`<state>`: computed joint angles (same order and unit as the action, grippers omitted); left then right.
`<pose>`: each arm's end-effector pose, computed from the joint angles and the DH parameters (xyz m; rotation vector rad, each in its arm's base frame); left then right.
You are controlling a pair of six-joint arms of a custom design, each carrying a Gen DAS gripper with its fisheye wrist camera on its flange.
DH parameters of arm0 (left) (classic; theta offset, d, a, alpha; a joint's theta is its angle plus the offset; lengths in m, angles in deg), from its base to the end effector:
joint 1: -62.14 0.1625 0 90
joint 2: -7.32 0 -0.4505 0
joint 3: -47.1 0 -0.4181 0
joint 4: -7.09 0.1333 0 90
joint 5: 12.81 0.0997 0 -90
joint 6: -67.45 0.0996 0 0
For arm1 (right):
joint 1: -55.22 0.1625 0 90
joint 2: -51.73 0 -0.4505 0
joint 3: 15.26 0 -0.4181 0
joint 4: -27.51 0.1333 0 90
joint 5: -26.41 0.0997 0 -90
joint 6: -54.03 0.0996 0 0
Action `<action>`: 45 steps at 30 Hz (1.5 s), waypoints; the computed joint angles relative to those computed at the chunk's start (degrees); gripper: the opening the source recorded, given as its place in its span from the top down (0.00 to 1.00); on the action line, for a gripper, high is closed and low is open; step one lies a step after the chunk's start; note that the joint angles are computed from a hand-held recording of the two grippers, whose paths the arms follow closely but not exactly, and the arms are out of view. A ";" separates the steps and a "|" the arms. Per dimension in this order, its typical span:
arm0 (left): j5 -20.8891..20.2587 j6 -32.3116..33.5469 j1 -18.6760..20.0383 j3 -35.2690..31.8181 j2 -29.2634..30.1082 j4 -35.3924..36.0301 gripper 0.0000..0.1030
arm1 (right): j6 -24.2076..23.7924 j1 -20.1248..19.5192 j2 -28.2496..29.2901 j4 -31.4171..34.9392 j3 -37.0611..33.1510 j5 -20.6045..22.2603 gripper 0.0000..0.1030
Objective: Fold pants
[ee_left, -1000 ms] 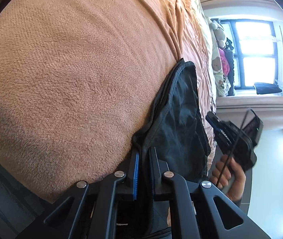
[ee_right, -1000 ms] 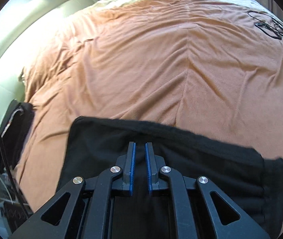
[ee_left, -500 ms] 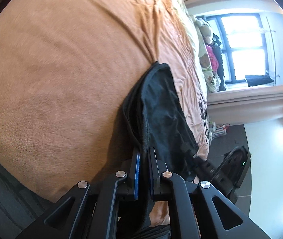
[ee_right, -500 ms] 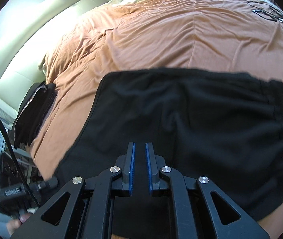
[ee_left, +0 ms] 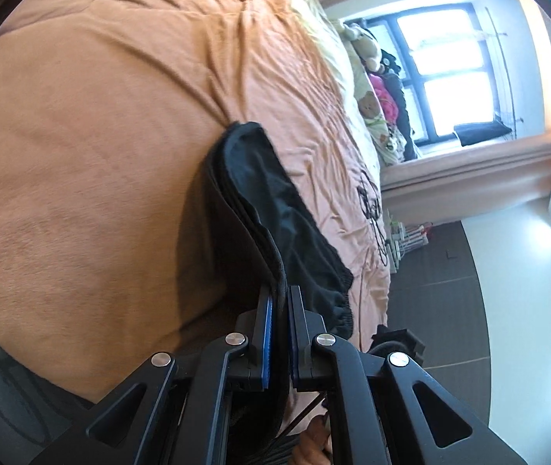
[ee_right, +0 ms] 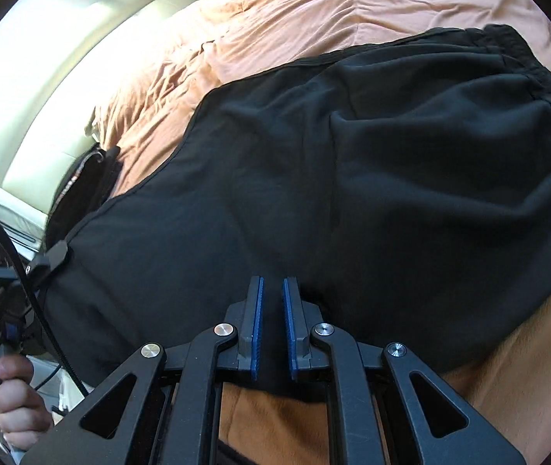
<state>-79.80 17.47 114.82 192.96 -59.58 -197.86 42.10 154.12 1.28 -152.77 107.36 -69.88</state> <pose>-0.1003 -0.4156 0.1509 0.4929 -2.7638 1.0520 0.2045 -0.5150 0.0487 0.5144 -2.9433 0.4717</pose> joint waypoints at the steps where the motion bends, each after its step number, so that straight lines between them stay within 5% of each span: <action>1: -0.18 0.36 -0.23 -0.47 0.30 -0.08 0.93 | 0.19 -0.37 -0.68 0.66 0.21 0.97 0.92; 11: -1.50 4.27 -2.83 -7.37 2.76 5.23 0.93 | -2.17 -4.79 -8.83 0.07 5.10 7.00 0.92; 16: -2.38 6.18 -3.57 -11.33 5.20 8.53 0.93 | -3.44 -8.04 -13.81 -2.48 8.69 10.71 0.47; 45: -11.54 10.49 -3.00 -33.07 25.47 25.67 0.93 | -7.42 -26.16 -32.77 -2.04 21.01 23.69 0.47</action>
<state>-91.34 27.95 111.83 159.90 -34.11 -172.19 34.68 127.96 -31.49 -154.82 128.37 -46.19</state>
